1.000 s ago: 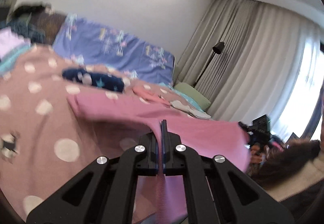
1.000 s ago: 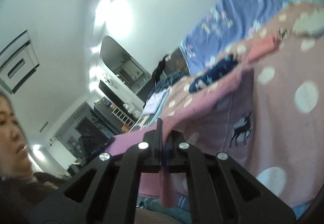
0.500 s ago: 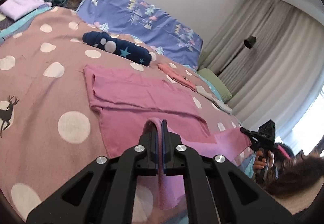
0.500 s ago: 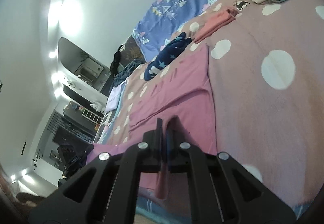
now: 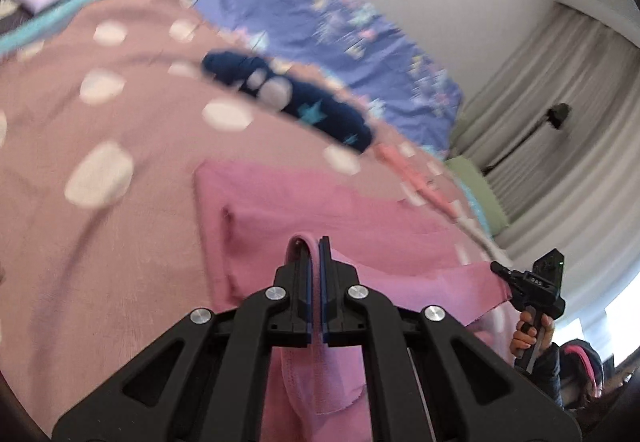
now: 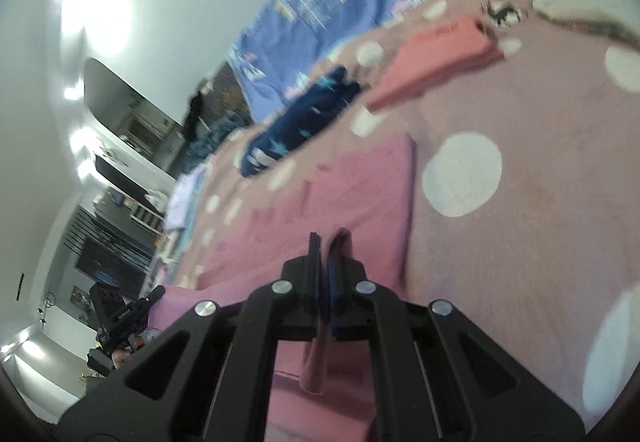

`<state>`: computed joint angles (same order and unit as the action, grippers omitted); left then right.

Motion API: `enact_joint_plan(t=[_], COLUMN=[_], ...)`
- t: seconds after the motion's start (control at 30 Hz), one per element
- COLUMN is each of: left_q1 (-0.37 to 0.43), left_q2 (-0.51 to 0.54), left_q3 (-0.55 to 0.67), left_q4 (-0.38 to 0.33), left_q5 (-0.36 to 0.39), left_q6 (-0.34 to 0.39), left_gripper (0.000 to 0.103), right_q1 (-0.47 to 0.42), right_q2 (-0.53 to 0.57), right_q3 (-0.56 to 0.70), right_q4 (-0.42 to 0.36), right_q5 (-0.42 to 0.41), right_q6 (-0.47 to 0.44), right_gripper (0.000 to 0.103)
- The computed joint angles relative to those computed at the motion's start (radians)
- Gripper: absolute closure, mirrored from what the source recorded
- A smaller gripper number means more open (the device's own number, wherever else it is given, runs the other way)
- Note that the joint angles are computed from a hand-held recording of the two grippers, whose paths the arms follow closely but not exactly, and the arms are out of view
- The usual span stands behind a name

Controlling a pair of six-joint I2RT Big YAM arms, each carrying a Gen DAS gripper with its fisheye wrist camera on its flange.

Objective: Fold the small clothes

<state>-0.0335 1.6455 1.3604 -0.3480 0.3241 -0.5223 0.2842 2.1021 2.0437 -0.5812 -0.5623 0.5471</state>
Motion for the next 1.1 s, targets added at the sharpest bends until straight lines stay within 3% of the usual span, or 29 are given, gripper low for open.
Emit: enact_joint_plan(t=[0.1, 0.2, 0.23, 0.27, 0.3, 0.37, 0.47, 0.53, 0.6, 0.63, 0.67, 0.73, 0.97, 1.1], left_q1=[0.006, 0.018, 0.018, 0.018, 0.014, 0.007, 0.006, 0.005, 0.004, 0.003, 0.001, 0.001, -0.014, -0.016], left_q2=[0.065, 0.071, 0.063, 0.057, 0.046, 0.024, -0.004, -0.029, -0.05, -0.054, -0.057, -0.057, -0.079, -0.072], left_q3=[0.027, 0.002, -0.006, -0.009, -0.014, -0.029, -0.057, -0.091, -0.117, -0.122, -0.123, -0.122, -0.11, -0.077], left_q4=[-0.052, -0.023, -0.018, -0.022, -0.033, -0.046, -0.069, -0.075, -0.081, -0.092, -0.107, -0.121, -0.087, -0.047], left_q5=[-0.018, 0.0, -0.001, -0.008, -0.03, -0.043, -0.032, -0.026, -0.021, -0.025, -0.027, -0.02, 0.022, 0.04], left_q6=[-0.002, -0.018, -0.017, -0.013, -0.002, 0.035, 0.057, 0.063, 0.064, 0.066, 0.069, 0.069, 0.088, 0.064], left_gripper=[0.101, 0.095, 0.086, 0.066, 0.06, 0.058, 0.058, 0.058, 0.061, 0.069, 0.082, 0.095, 0.101, 0.101], right_q1=[0.007, 0.004, 0.003, 0.002, 0.002, 0.004, 0.004, 0.002, 0.003, 0.005, 0.007, 0.01, 0.02, 0.019], right_q2=[0.079, 0.084, 0.078, 0.074, 0.063, 0.048, 0.007, -0.02, -0.049, -0.061, -0.073, -0.09, -0.123, -0.09], right_q3=[0.093, 0.081, 0.069, 0.063, 0.049, 0.034, -0.029, -0.073, -0.118, -0.133, -0.146, -0.165, -0.192, -0.136], right_q4=[-0.102, -0.098, -0.095, -0.096, -0.097, -0.109, -0.105, -0.104, -0.096, -0.098, -0.102, -0.091, -0.023, -0.029], right_q5=[0.025, 0.013, 0.01, 0.009, 0.011, 0.021, 0.004, -0.009, 0.005, 0.013, 0.025, 0.036, 0.071, 0.048], right_q6=[-0.027, -0.034, -0.041, -0.047, -0.061, -0.082, -0.092, -0.092, -0.095, -0.106, -0.121, -0.133, -0.178, -0.174], right_gripper=[0.099, 0.096, 0.094, 0.092, 0.088, 0.069, 0.068, 0.069, 0.08, 0.09, 0.091, 0.093, 0.097, 0.1])
